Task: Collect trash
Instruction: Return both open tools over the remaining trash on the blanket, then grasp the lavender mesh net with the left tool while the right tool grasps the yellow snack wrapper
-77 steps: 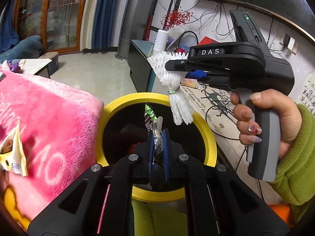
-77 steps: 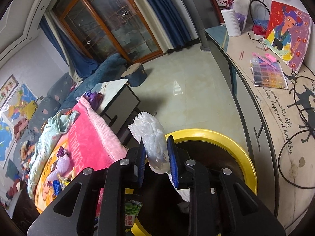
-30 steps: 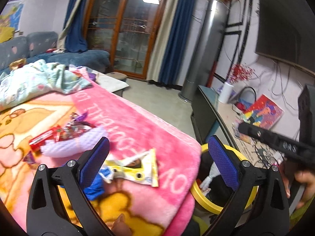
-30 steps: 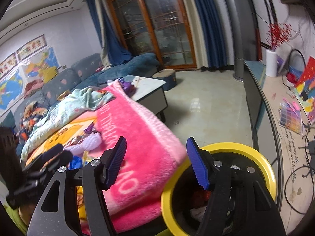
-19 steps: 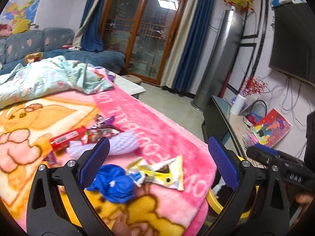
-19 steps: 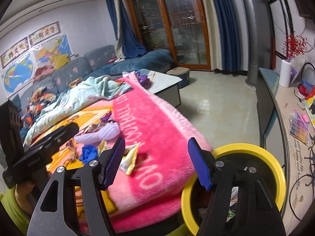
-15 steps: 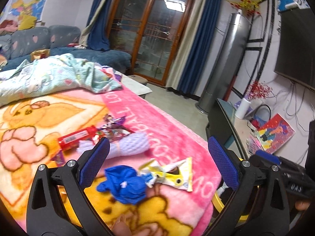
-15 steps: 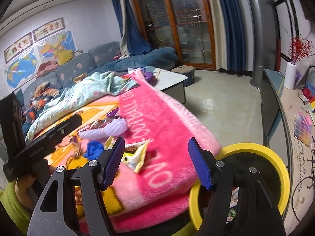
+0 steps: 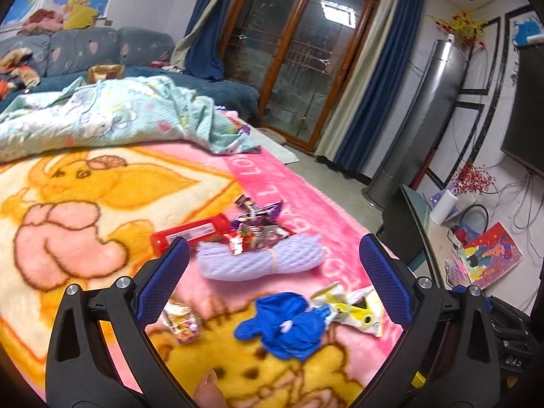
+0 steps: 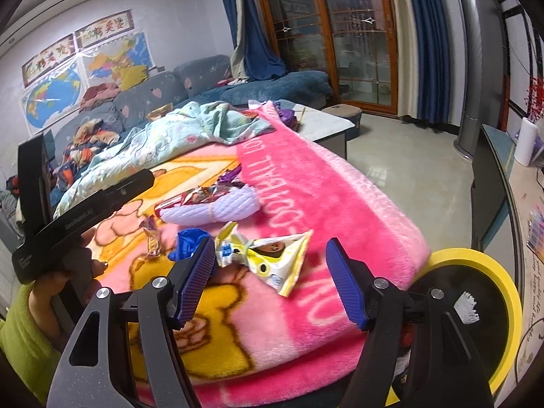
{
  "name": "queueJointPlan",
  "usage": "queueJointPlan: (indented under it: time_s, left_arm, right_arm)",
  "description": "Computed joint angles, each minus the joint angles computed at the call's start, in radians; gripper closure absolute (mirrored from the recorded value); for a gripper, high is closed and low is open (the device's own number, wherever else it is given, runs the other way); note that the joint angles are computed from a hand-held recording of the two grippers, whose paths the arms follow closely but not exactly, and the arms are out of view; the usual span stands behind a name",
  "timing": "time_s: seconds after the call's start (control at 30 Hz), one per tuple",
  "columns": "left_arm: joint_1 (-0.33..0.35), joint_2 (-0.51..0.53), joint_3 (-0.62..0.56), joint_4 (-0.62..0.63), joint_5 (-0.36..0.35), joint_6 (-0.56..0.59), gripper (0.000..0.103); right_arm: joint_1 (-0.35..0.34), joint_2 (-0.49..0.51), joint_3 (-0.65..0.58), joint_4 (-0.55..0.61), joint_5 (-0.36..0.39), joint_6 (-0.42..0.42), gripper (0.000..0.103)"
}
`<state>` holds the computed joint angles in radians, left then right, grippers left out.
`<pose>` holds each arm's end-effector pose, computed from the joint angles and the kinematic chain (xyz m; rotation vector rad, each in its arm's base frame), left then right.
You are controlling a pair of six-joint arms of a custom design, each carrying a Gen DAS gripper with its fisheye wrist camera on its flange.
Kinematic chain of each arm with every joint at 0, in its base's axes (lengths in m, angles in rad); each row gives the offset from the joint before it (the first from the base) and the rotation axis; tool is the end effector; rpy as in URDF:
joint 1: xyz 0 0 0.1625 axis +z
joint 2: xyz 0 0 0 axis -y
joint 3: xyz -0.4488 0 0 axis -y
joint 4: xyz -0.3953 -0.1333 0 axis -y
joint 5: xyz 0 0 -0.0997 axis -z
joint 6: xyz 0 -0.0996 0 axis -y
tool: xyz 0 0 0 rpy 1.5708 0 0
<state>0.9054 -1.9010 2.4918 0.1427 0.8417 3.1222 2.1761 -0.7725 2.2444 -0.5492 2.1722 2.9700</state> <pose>0.0514 -0.2579 0.2431 0.3774 2.4183 -1.3205 0.2514 -0.2280 -0.0433 0.7113 -2.4308 0.9944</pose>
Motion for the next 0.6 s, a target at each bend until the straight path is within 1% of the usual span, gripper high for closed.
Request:
queueJointPlan:
  time_s: [0.1,0.13,0.2,0.33,0.37,0.47,0.5,0.53,0.6]
  left_arm:
    - [0.085,0.019,-0.021,-0.024,0.048,0.048,0.011]
    - [0.101,0.025,-0.026,-0.026,0.056,0.055,0.011]
    - [0.155,0.047,-0.042,-0.031,0.091,0.072,0.013]
    - [0.228,0.086,-0.067,-0.033,0.143,0.107,0.025]
    - [0.241,0.097,-0.072,-0.032,0.153,0.113,0.03]
    - [0.275,0.124,-0.086,-0.029,0.179,0.132,0.033]
    - [0.287,0.132,-0.092,-0.027,0.193,0.138,0.039]
    - [0.291,0.141,-0.096,-0.025,0.196,0.14,0.042]
    - [0.302,0.156,-0.104,-0.025,0.202,0.145,0.043]
  right_arm:
    - [-0.002,0.018,-0.016,0.01,-0.003,-0.002,0.037]
    - [-0.004,0.024,-0.022,0.013,-0.001,-0.002,0.037]
    - [-0.013,0.033,-0.028,0.012,-0.002,-0.004,0.037]
    - [-0.038,0.052,-0.044,0.01,0.003,-0.009,0.036]
    - [-0.045,0.055,-0.046,0.007,0.004,-0.012,0.036]
    - [-0.076,0.065,-0.056,0.009,-0.002,-0.011,0.036]
    - [-0.088,0.068,-0.058,0.01,-0.007,-0.008,0.036]
    - [-0.097,0.071,-0.06,0.009,-0.01,-0.005,0.036]
    - [-0.116,0.079,-0.063,0.009,-0.018,0.001,0.036]
